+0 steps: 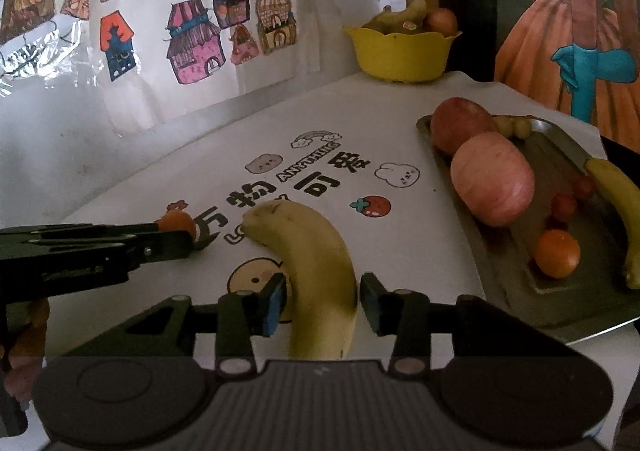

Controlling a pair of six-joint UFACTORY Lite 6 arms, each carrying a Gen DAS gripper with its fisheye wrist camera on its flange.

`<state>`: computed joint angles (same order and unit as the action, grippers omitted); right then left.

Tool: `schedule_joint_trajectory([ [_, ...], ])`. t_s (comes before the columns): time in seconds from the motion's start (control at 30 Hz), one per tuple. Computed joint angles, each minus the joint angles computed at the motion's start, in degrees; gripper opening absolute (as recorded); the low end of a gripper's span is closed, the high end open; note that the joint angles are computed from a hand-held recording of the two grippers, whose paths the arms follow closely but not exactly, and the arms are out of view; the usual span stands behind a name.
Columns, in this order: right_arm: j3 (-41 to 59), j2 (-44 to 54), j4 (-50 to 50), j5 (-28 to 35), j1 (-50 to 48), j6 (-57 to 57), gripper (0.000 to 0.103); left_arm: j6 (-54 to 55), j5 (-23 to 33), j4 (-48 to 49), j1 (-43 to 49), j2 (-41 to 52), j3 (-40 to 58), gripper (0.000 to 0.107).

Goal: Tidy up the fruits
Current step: 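Carry the tangerine and banana toward the metal tray with both tools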

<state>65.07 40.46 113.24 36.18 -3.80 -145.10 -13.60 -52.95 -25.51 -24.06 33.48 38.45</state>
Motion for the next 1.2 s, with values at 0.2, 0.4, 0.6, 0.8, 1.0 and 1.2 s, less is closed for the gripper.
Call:
schedule_joint_trajectory([
  [0.2, -0.57, 1.20, 8.22, 0.80, 1.88, -8.89, 0.060, 0.23, -0.85, -1.68, 0.04, 1.21, 1.40, 0.054],
  [0.4, -0.47, 1.94, 9.64, 1.89, 2.31, -9.90, 0.069, 3.45, -2.60, -6.70, -2.36, 3.44, 3.11, 0.055],
  [0.6, -0.95, 1.65, 10.67, 1.63, 2.58, -11.36, 0.070, 4.75, -1.98, -8.35, -2.77, 3.84, 4.15, 0.049],
  [0.8, -1.32, 1.51, 10.37, 2.15, 2.44, -11.55, 0.063, 6.55, -0.28, -8.06, -2.13, 4.70, 6.65, 0.044],
  [1.0, -1.74, 1.26, 10.91, 2.44, 2.44, -12.18, 0.054, 5.02, 0.54, -6.37, -0.93, 5.49, 8.20, 0.044],
  [1.2, -1.57, 1.38, 10.87, 2.41, 2.52, -11.83, 0.054, 3.80, 0.50, -5.96, -0.38, 5.84, 8.68, 0.038],
])
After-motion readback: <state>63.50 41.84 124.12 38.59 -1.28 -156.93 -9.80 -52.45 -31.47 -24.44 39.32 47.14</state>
